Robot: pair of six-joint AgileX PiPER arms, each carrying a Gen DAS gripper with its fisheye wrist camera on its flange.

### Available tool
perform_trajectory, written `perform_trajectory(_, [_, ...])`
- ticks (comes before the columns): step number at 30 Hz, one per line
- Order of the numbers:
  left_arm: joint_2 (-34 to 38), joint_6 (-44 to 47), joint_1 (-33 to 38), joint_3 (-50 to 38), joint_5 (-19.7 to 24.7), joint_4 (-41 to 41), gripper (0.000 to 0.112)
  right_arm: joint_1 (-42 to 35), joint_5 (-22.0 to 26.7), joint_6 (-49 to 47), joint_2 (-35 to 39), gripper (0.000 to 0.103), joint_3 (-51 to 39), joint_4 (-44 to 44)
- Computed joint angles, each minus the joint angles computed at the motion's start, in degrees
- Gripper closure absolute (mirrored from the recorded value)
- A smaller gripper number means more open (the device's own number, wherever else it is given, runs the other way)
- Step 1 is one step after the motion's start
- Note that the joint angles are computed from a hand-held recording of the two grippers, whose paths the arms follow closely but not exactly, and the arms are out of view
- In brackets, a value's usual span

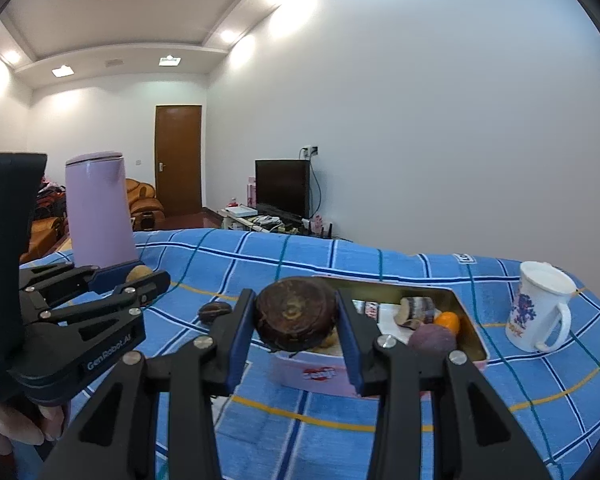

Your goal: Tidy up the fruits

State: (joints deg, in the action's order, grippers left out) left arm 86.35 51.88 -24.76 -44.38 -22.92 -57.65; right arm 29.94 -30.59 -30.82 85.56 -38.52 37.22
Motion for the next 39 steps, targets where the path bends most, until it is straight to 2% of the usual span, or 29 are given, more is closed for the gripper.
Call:
perform_trajectory(13, [2.32, 6.67, -7.85, -3.49, -2.44, -7.3, 0.085, -7.44, 1.71, 4.58, -4.67, 0.06, 3.66, -4.86])
perform_trajectory(19, [3.65, 8.08, -9.76, -6.06, -0.52, -10.17, 0.085, -11.57, 2.51, 7.15, -6.19, 0.06, 5.02, -7.86])
perform_trajectory(27, [6.31, 11.13, -12.89, -9.41, -0.74, -13.34, 0.085, -16.42, 3.93, 9.55, -7.8, 0.06, 6.11, -10.65])
perform_trajectory(33, [7.85, 12.51, -13.85, -11.64, 1.11, -15.21, 0.085, -21.39, 5.95, 15.81, -8.39, 0.06, 6.12, -17.37])
perform_trajectory(39, [9.65, 16.75, -12.92, -15.75, 4.03, -19.88, 0.085, -27.52, 10.7, 25.79, -8.46, 0.06, 3.85, -27.15])
